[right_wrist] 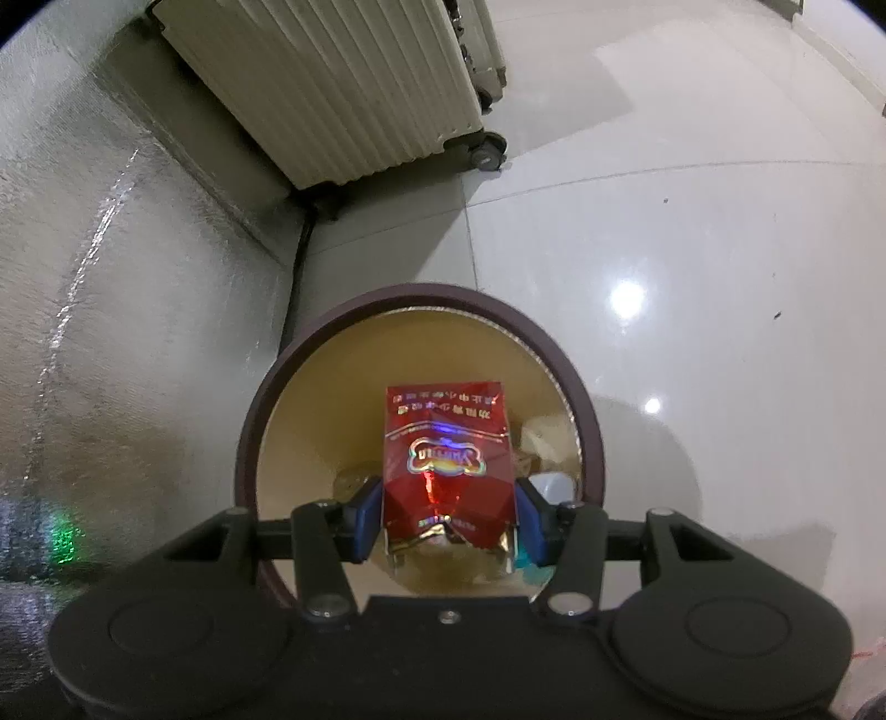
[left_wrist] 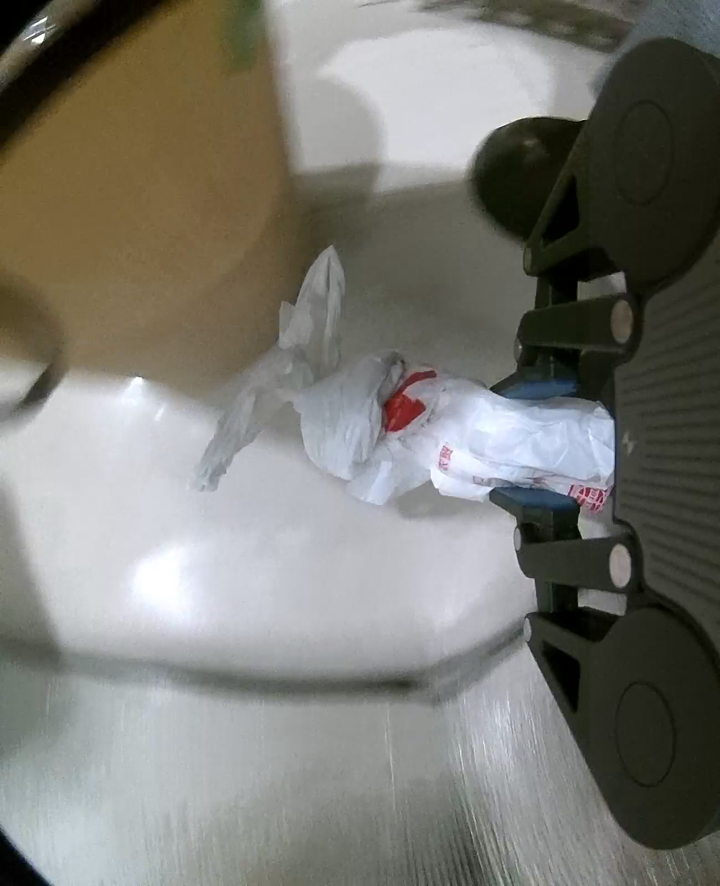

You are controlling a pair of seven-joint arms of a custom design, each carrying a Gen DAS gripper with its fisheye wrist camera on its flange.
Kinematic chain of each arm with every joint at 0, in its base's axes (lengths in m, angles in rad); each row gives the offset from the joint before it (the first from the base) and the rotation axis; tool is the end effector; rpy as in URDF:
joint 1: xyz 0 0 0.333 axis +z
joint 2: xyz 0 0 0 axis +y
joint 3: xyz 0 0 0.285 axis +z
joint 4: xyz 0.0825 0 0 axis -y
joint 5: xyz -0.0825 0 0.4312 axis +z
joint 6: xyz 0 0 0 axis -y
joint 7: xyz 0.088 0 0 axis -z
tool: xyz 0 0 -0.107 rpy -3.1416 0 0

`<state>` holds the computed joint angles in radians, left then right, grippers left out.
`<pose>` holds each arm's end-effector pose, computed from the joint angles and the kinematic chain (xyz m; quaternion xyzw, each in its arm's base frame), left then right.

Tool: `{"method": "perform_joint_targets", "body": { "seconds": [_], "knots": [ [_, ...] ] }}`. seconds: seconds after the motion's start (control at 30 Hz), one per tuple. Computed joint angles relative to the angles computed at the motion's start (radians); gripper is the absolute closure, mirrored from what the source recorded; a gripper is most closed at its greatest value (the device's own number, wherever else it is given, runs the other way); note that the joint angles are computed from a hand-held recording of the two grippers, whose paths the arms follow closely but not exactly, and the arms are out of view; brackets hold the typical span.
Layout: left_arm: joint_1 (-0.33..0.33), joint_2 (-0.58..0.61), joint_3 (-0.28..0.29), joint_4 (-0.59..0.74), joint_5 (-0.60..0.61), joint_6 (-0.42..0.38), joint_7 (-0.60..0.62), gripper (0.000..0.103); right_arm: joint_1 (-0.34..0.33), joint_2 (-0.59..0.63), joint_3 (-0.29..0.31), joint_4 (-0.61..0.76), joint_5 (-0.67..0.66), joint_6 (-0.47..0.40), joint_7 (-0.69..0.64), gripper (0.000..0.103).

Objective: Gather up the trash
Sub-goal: 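Lower both tools into the bin and open both grippers to drop bag and packet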

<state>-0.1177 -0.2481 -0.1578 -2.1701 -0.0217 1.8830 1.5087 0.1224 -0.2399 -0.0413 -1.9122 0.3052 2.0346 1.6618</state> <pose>0.5065 -0.1468 0.4466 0.6325 -0.7742 -0.0223 0.0048 0.5672 0.0611 0.6016 -0.6532 0.7204 0.0011 0.2331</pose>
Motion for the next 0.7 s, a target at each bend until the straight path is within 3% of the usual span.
{"method": "perform_joint_targets", "body": {
  "seconds": [0.17,0.33,0.43,0.57,0.7],
  "knots": [
    [0.038,-0.008,-0.004,0.078,0.089,0.025,-0.165,0.070,0.002,0.035,0.004,0.017,0.019,0.024,0.037,0.052],
    [0.036,-0.023,0.001,0.143,0.079,0.104,-0.200,0.070,0.004,0.103,0.016,0.074,0.007,0.044,0.090,0.044],
    [0.034,-0.019,0.003,0.189,0.072,0.145,-0.202,0.070,0.004,0.094,0.022,0.074,-0.023,0.054,0.109,0.032],
    [0.023,-0.019,0.007,0.235,0.030,0.195,-0.188,0.070,0.003,0.064,0.014,0.062,-0.017,0.048,0.086,0.031],
    [-0.019,0.015,0.034,0.322,-0.151,0.127,-0.037,0.070,-0.006,0.026,0.004,0.045,-0.011,0.048,0.094,0.031]
  ]
}}
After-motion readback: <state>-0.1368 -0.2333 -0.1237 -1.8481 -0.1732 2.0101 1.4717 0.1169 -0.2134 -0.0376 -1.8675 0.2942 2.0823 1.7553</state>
